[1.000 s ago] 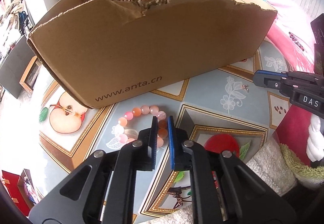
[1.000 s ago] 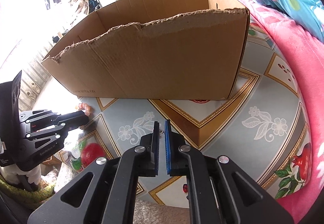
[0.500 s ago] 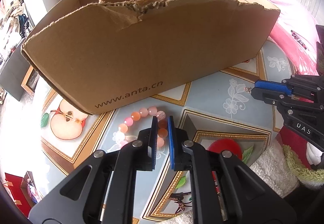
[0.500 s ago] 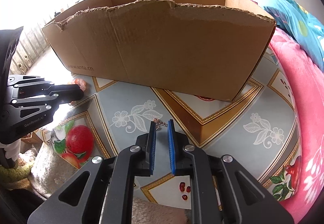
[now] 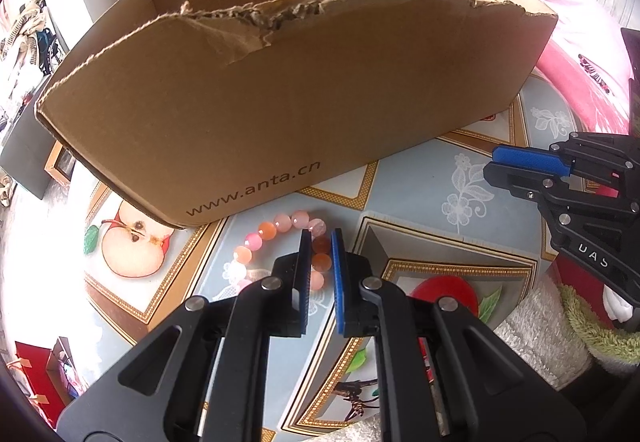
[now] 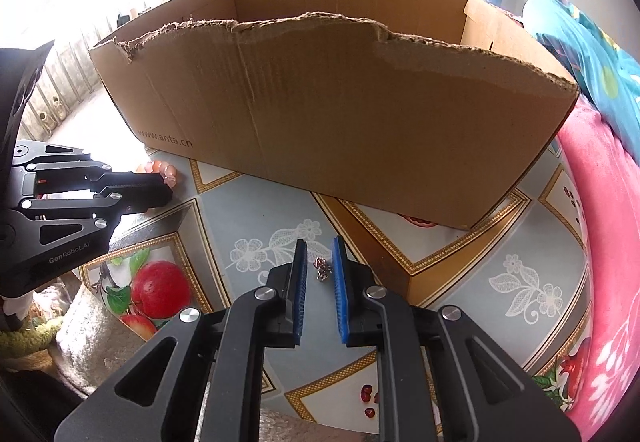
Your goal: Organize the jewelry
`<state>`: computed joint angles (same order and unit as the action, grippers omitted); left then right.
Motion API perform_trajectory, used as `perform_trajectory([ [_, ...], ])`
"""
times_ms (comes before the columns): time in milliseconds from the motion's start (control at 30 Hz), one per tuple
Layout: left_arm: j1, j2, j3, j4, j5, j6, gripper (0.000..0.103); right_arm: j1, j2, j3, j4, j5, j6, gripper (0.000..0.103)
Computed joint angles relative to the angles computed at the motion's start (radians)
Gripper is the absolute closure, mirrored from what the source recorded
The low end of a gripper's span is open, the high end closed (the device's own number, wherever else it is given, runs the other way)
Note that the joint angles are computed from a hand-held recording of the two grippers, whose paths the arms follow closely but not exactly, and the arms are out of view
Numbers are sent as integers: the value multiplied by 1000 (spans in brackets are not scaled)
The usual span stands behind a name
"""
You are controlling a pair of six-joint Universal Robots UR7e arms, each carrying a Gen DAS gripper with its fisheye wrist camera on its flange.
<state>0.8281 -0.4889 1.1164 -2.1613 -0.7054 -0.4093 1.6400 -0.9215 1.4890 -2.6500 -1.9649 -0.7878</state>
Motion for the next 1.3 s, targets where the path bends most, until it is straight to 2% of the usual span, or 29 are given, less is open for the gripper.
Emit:
perform_trajectory([
  [33,0,1,-3,3,0,0,94,-1,4,-11,13,2,1,81],
  [233,2,2,-7,3,-4,-1,94,0,11,-12,18,-10,-16,82],
  [267,2,2,-8,2,-4,0,94,-2,10,-12,24,-7,-11,84],
  [333,3,1,-5,-1,-5,3,94,-4,7,-18,47,4,4,96],
  [467,4,-1,0,-13,-9,10,94,-5,7,-29,67,10,16,99],
  [667,6,-4,10,-38,-14,15,94,-23,-7,-58,144,78,100,100],
  [833,10,-17,40,-87,-19,31,94,-41,-30,-63,170,133,131,100],
  [1100,11,-105,192,-331,-44,86,95,-38,-82,-59,201,244,195,100],
  [1300,16,-205,319,-557,-156,128,95,-27,-100,-82,223,342,255,100],
])
